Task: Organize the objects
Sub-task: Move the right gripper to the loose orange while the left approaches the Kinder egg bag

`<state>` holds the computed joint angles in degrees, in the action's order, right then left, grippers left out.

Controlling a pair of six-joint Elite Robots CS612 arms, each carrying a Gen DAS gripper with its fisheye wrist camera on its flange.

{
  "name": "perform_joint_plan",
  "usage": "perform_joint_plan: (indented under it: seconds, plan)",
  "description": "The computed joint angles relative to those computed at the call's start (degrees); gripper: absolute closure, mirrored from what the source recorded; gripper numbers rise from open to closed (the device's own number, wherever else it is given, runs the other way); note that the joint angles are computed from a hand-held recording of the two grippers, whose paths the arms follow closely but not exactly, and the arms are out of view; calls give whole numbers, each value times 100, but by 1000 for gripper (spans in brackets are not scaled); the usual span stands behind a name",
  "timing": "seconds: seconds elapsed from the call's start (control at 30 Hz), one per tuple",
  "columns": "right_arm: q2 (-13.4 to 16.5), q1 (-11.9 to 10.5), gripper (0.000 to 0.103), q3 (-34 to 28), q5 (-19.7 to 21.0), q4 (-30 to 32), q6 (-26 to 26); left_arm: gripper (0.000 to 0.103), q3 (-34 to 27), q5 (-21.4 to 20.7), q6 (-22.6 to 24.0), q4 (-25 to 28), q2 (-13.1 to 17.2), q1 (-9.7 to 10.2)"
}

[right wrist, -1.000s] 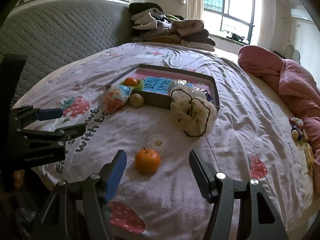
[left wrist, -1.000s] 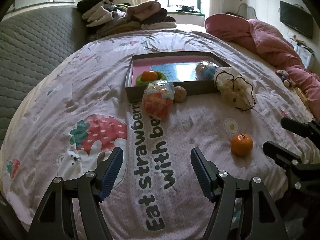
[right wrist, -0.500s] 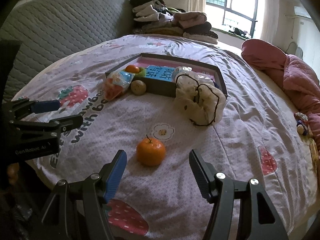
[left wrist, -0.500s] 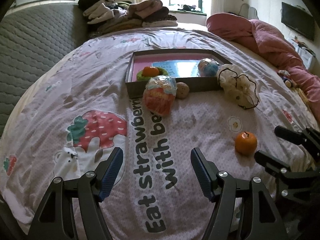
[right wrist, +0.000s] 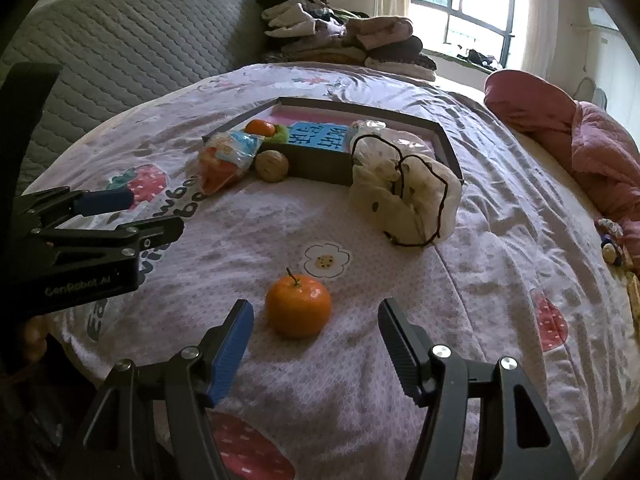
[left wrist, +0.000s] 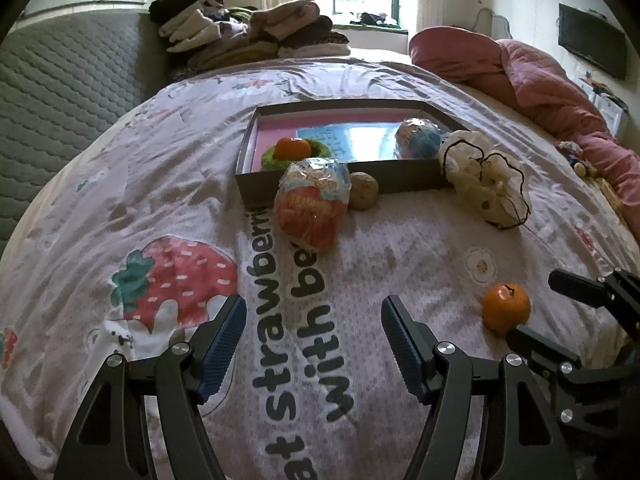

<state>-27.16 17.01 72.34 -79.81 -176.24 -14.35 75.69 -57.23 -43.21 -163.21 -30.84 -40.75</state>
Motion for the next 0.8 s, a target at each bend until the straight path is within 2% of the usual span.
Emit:
perform_joint_plan:
  seconds: [0.2, 0.37, 0.8]
  plan:
    - [69, 1, 39, -104, 32, 121, -22, 31, -76, -34, 21, -42, 70, 44]
    - [109, 6, 39, -156, 40, 144, -22, 31, -176, 105, 97, -76, 153, 73]
    - [219, 22, 39, -305, 72, 208, -1, 31, -572, 147, 248, -207, 428, 268]
